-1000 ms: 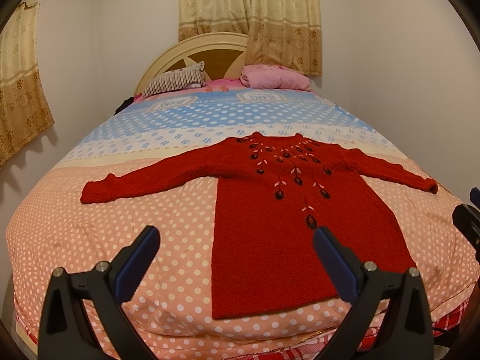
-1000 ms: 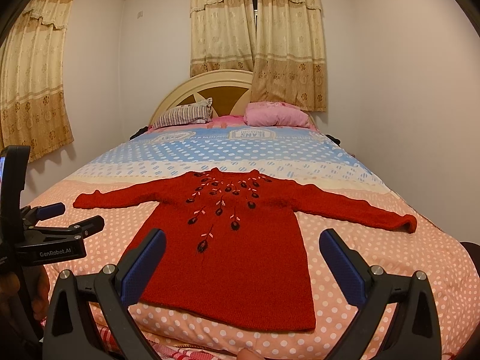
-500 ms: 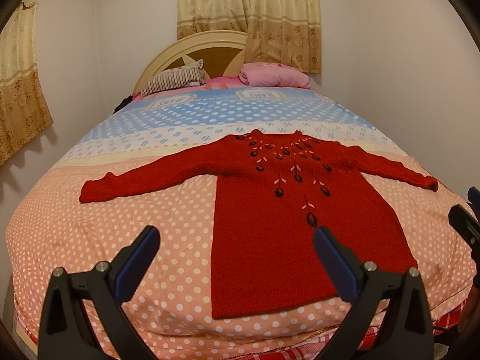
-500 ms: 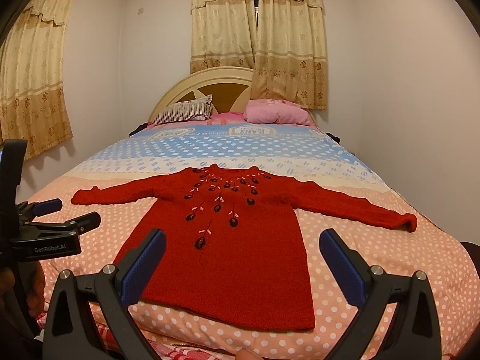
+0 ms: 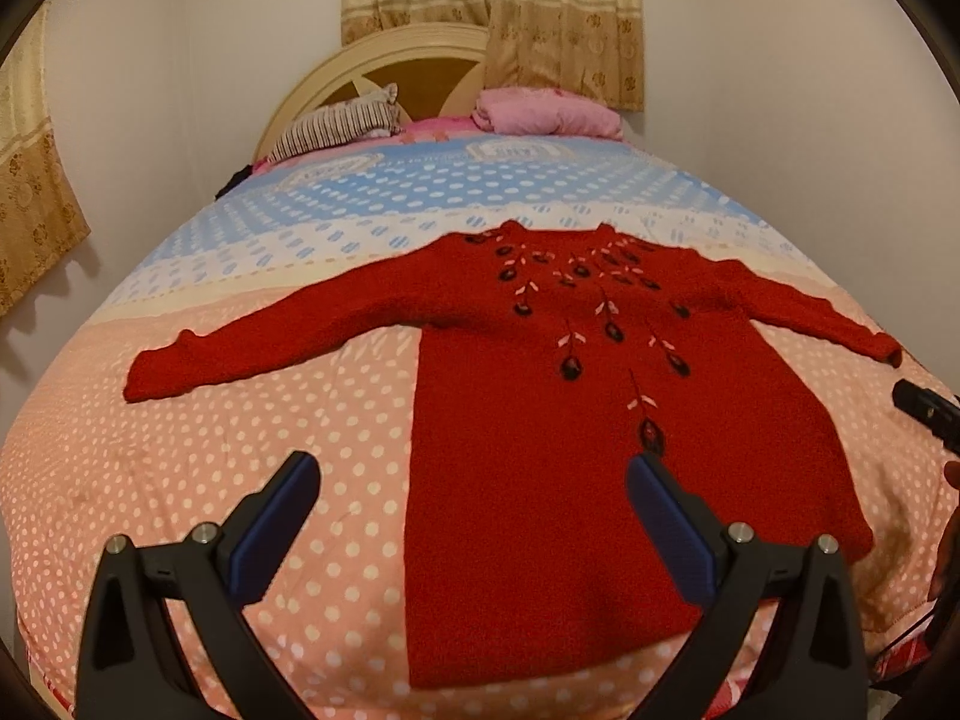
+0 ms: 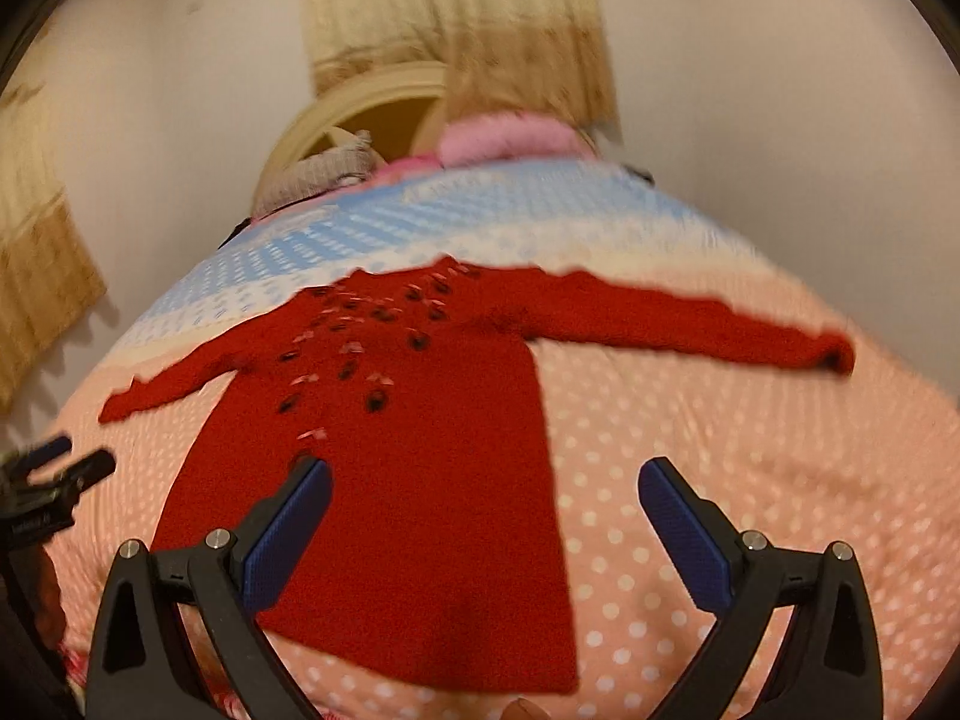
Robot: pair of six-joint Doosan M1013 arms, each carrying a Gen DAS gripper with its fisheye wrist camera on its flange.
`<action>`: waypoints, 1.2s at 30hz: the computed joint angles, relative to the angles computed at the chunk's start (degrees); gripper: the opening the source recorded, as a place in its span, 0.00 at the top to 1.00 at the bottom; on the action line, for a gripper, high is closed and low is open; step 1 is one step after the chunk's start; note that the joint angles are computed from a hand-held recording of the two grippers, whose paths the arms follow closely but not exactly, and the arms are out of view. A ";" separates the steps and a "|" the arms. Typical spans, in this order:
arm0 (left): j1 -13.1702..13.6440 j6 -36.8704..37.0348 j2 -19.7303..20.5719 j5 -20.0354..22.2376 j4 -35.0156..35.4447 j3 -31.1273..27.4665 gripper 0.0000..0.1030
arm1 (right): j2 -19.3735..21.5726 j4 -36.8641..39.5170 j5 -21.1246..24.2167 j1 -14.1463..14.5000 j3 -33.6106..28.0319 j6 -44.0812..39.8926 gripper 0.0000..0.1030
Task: Fold small clothes
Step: 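Move the right tool to the sweater's sleeve cuff and close on it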
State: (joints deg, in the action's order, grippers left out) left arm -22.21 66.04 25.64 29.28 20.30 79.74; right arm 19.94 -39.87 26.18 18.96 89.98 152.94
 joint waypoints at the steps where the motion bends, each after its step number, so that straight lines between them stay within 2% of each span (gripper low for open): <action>1: 0.06 1.22 0.68 0.38 -0.91 -0.84 0.00 | 0.42 2.52 0.25 -1.21 -0.23 -0.95 0.01; 6: -0.24 1.89 3.33 1.85 0.16 -4.10 0.00 | 2.34 4.40 6.26 -4.14 -2.50 -4.90 0.01; 9: -0.41 1.01 5.23 3.21 1.80 -6.46 0.00 | 2.50 12.15 5.20 -7.48 -2.64 -8.49 0.01; 12: -0.21 2.96 6.91 4.89 -0.09 -8.70 0.00 | 2.54 13.00 5.78 -10.06 -2.79 -6.09 0.01; 15: -0.18 4.28 8.08 5.82 -1.02 -10.18 0.00 | 1.94 17.25 4.68 -14.02 -2.06 -3.96 0.01; 18: -0.28 4.92 9.03 6.12 -0.83 -11.32 0.00 | 1.60 19.80 4.71 -16.76 -1.73 -2.15 0.01; 21: -0.21 6.56 9.94 6.60 -2.36 -12.56 0.00 | 1.65 26.36 3.06 -19.79 -1.18 -3.24 0.03; 23: -0.10 7.63 10.44 7.09 -3.45 -13.30 0.00 | 2.33 27.78 3.80 -20.90 -1.70 -2.26 0.05; 26: 0.13 8.24 11.14 7.49 -3.99 -14.30 0.00 | 3.67 23.48 6.12 -21.57 -3.12 1.52 0.13; 29: 0.32 8.02 11.68 8.12 -3.78 -15.08 0.00 | 4.81 23.33 6.73 -22.84 -4.17 2.44 0.15; 32: 0.70 7.60 12.23 8.94 -4.04 -15.89 0.00 | 5.91 26.51 6.27 -24.02 -5.24 0.75 0.20; 36: 1.07 7.54 12.36 9.24 -4.72 -16.05 0.00 | 6.13 30.32 5.16 -24.50 -5.24 1.70 0.20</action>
